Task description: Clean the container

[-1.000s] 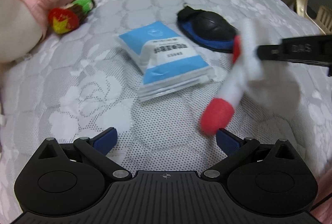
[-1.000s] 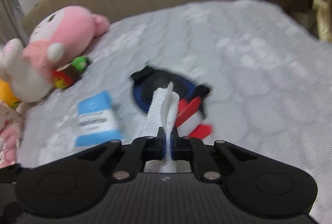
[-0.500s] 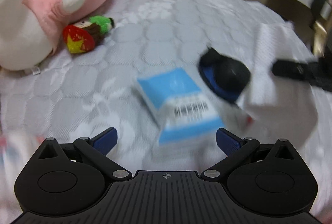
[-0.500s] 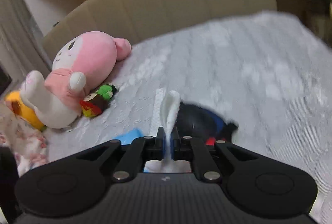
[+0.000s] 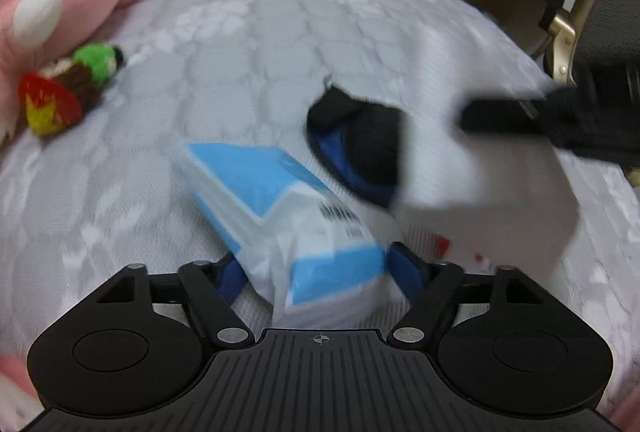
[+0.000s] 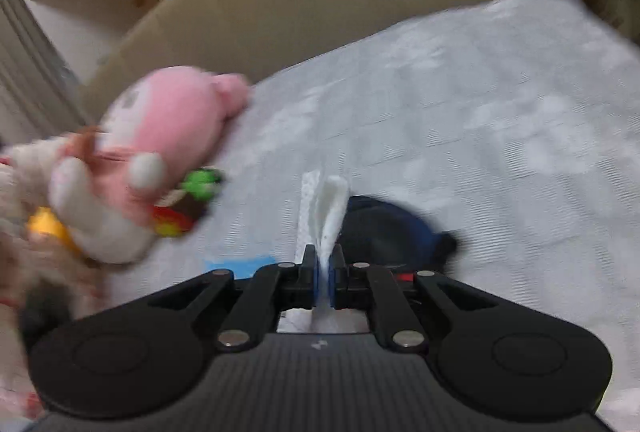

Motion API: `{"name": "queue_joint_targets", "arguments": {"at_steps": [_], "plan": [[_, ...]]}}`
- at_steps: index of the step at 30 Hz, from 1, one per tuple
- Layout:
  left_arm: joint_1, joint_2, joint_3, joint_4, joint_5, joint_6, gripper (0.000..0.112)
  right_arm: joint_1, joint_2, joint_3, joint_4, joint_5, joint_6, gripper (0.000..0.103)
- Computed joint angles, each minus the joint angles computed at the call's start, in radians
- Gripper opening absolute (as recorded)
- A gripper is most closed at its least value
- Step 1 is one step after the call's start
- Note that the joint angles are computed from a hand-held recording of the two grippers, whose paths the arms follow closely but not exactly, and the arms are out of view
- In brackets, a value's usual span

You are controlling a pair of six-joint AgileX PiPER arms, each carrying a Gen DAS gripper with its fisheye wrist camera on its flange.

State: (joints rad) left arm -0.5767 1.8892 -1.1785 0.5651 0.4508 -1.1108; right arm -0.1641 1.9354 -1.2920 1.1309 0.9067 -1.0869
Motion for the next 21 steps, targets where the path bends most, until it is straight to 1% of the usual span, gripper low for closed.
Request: {"name": "queue_joint_targets", "arguments": {"at_steps": [1,4,7,11,14,15,18,19,21], "plan": [[-0.004,-0.004,0.003,-0.006,0.017,0.003,0.086,0.019,0.034,-0.042,-0.017,0.045,0.049,0.006],[-0.022,-0.017,0.011,-0.005,0.07,-0.007,0.093,0.079,0.1,-0.082,-0.059,0.064,0.112,0.007],[-0.03,-0.032,0.011,-0.035,0.1,0.0,0.093,0.106,0.108,-0.053,-0.108,-0.001,0.116,0.007],[-0.029,-0.034,-0.014,-0.099,0.121,0.06,0.094,0.094,0.102,-0.028,-0.139,-0.083,0.106,0.007],[-0.031,-0.025,-0.043,-0.124,0.151,0.104,0.094,0.092,0.087,-0.01,-0.157,-0.177,0.091,0.007],[-0.032,-0.024,-0.051,-0.133,0.164,0.118,0.094,0.086,0.084,-0.01,-0.15,-0.183,0.083,0.007],[-0.055,-0.032,-0.064,-0.12,0.227,0.118,0.096,0.063,0.082,-0.021,-0.119,-0.163,0.07,0.007],[-0.064,-0.035,-0.066,-0.109,0.246,0.113,0.097,0.05,0.085,-0.031,-0.107,-0.129,0.073,0.007],[-0.073,-0.041,-0.064,-0.093,0.26,0.115,0.097,0.019,0.084,-0.042,-0.078,-0.027,0.072,0.007]]}}
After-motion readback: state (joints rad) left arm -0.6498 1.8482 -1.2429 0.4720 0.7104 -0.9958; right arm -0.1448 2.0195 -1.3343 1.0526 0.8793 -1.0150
